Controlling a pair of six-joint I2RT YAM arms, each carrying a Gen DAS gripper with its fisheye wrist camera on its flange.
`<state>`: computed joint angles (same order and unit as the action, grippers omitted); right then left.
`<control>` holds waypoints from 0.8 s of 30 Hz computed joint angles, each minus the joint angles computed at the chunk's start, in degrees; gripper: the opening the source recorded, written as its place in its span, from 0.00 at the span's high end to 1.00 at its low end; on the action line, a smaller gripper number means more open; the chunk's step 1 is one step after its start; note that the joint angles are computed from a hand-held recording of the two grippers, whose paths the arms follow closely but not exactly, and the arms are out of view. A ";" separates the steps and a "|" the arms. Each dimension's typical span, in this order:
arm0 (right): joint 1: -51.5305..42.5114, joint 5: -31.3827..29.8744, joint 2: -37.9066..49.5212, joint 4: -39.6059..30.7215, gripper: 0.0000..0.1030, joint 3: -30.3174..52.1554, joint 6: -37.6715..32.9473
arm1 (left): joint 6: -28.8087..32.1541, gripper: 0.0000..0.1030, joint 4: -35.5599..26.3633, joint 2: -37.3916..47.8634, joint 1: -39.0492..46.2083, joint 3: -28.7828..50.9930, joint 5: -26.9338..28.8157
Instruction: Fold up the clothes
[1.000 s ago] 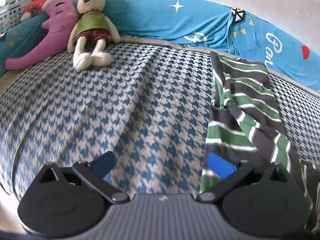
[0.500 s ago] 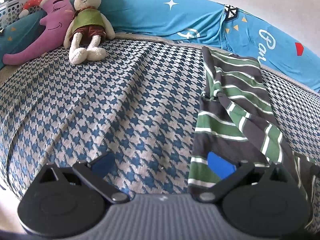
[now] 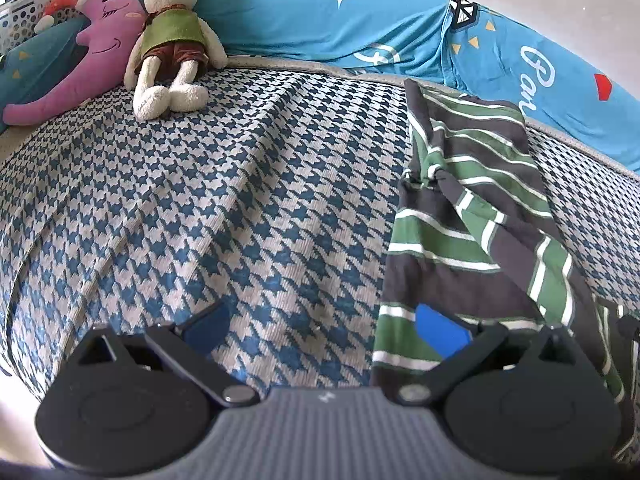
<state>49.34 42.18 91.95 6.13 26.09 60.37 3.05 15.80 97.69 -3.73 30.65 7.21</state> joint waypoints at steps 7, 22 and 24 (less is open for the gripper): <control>5.12 3.97 -5.31 0.03 0.93 -0.58 -0.28 | -0.26 0.00 1.85 0.90 -0.27 -1.09 -1.64; 22.94 4.05 5.57 6.75 0.93 13.57 -10.35 | -0.23 0.00 3.23 -1.43 3.96 -5.27 0.46; 23.66 1.94 8.19 9.37 0.93 15.12 -12.30 | -0.47 0.00 3.52 -2.35 5.42 -5.79 1.00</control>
